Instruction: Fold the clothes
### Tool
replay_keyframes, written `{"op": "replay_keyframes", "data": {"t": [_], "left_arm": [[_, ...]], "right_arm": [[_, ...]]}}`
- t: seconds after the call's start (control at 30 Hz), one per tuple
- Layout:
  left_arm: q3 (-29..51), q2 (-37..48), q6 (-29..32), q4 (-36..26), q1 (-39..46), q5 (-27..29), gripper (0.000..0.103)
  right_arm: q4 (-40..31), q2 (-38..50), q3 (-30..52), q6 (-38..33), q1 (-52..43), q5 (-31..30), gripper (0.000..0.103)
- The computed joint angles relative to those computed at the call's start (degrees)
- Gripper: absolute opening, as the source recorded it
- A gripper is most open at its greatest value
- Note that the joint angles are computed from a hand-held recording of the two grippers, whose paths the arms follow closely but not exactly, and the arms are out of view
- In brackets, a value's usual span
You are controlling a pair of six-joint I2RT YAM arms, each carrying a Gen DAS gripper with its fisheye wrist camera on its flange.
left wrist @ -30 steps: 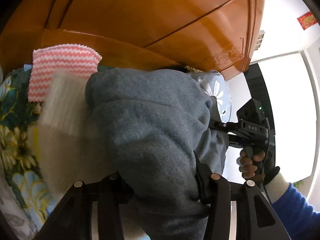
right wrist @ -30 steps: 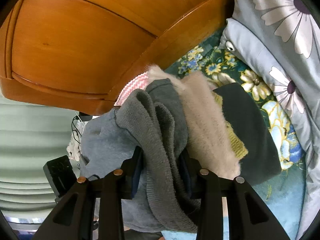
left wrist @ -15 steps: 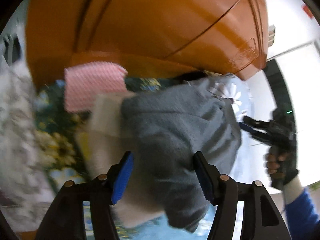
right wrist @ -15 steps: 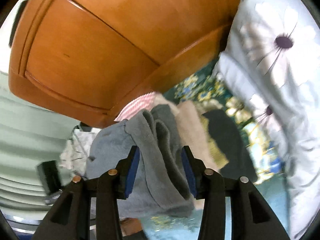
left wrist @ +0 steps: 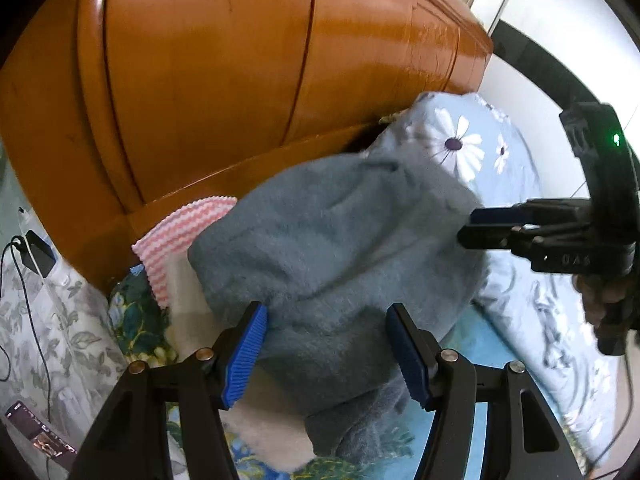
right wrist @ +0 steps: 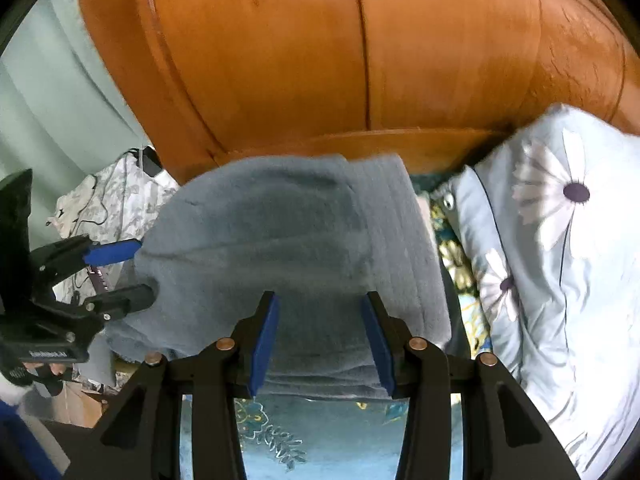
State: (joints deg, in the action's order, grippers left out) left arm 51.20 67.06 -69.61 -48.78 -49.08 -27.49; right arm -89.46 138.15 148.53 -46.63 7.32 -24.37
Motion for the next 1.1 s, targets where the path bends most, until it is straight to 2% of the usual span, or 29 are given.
{"op": "replay_keyframes", "data": {"t": [0.23, 0.37, 0.47, 0.57, 0.63, 0.8, 0.9, 1.0, 1.03, 1.1], "left_arm": [[-1.05, 2.98, 1.06, 4.0, 1.17, 1.45, 0.07], [2.13, 5.06, -0.54, 1.46, -0.35, -0.91, 0.071], [5.0, 5.24, -4.8, -2.69, -3.97, -5.55, 0.071], [9.27, 6.57, -12.14, -7.98, -9.77, -10.02, 0.071], [11.7, 8.23, -15.89, -10.24, -12.98, -11.49, 0.077], [15.32, 14.19, -24.49, -11.59, -18.97, -11.79, 0.086], [16.31, 17.55, -28.58, -10.81, -21.99, -12.1, 0.103], [15.54, 18.67, -34.0, -8.9, -24.84, -14.0, 0.103], [15.61, 19.3, -36.19, -9.07, -25.44, -14.25, 0.103], [16.04, 20.39, -39.33, -10.05, -26.09, -14.32, 0.103]], "right_arm": [[6.63, -2.49, -9.69, 3.12, -0.48, 1.62, 0.045], [6.81, -3.43, -10.32, 3.95, -0.5, 1.87, 0.045], [8.51, -7.34, -13.58, 3.9, -1.83, -0.72, 0.045], [9.92, -12.47, -18.8, 2.68, -3.51, -2.83, 0.045], [10.59, -16.52, -24.01, 1.35, -4.95, -4.22, 0.045], [13.97, -24.79, -39.16, -2.26, -8.54, -3.64, 0.049], [15.72, -28.11, -45.95, -3.54, -10.83, -2.74, 0.05], [17.07, -30.7, -50.86, -4.66, -12.81, -1.95, 0.054], [17.42, -31.4, -52.07, -4.96, -13.33, -1.73, 0.061], [17.5, -32.32, -53.67, -5.49, -14.18, -1.69, 0.062]]}}
